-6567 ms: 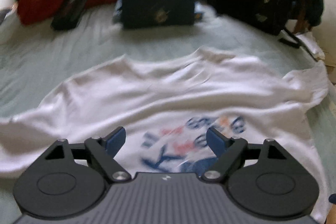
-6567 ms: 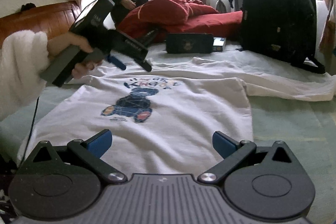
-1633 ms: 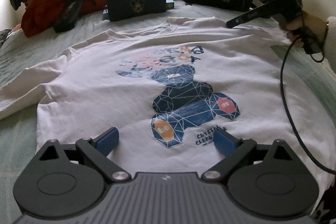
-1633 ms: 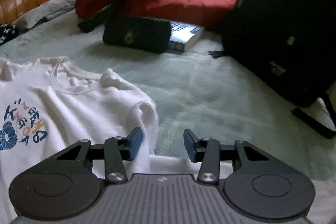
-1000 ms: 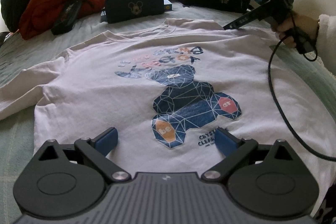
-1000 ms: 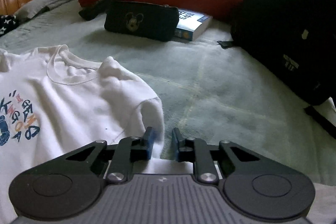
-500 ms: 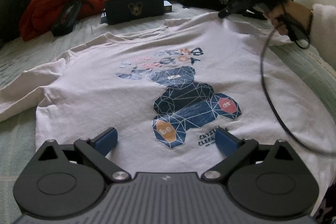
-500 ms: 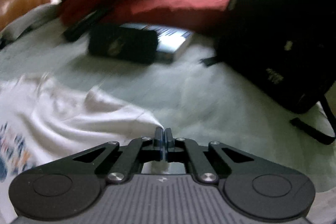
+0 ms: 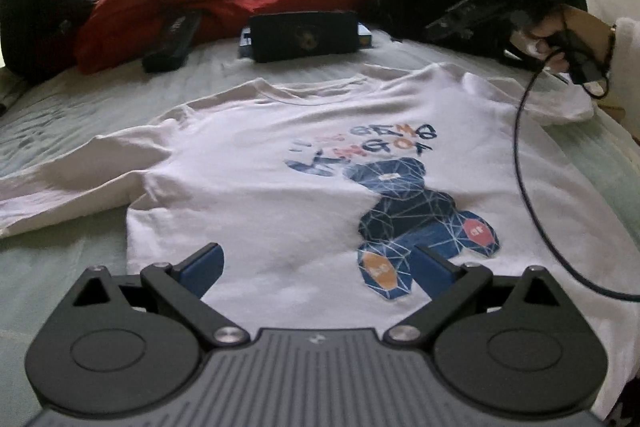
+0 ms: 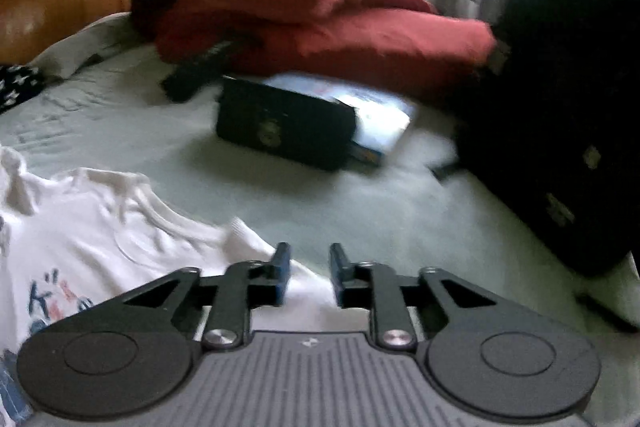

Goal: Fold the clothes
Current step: 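Pinch the collar edge with the right gripper and pull it flat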

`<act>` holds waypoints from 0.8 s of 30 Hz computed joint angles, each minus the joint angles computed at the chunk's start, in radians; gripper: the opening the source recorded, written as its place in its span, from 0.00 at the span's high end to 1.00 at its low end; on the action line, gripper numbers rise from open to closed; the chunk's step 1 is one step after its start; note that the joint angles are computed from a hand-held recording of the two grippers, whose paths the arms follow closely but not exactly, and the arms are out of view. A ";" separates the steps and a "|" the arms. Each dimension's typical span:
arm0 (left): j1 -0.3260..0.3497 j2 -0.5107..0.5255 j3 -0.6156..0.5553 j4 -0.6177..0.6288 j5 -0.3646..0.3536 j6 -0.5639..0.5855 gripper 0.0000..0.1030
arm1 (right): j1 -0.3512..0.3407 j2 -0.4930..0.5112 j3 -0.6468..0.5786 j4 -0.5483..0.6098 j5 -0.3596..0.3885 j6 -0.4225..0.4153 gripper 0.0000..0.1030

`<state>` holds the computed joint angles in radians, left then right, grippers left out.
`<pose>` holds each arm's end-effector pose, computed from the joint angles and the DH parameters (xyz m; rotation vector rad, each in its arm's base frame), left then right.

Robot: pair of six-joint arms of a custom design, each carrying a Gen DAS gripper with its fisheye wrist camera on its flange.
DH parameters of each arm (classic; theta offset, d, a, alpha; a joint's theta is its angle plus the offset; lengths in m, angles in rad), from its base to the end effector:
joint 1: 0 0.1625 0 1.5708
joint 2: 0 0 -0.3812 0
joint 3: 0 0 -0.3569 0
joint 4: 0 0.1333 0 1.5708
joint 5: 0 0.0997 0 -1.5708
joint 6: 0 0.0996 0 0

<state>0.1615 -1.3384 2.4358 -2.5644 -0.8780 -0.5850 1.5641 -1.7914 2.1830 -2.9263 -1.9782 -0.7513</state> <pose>-0.3056 -0.2493 0.1292 1.0825 2.3547 -0.7125 0.0913 -0.3791 0.4280 0.5959 -2.1986 0.9275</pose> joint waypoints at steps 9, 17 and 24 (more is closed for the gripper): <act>0.020 -0.037 0.033 -0.026 -0.046 0.027 0.04 | 0.049 0.316 -0.138 -0.007 -0.103 0.013 0.55; 0.041 -0.043 0.061 -0.090 -0.062 0.044 0.04 | 0.037 0.308 -0.159 0.112 -0.113 -0.001 0.69; 0.045 -0.044 0.071 -0.118 -0.060 0.046 0.04 | 0.045 0.363 -0.116 -0.124 -0.147 -0.105 0.90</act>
<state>0.2063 -1.3822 2.5066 -2.6825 -0.9382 -0.5386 1.6093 -1.4288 2.0671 -3.0507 -2.1254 -0.8563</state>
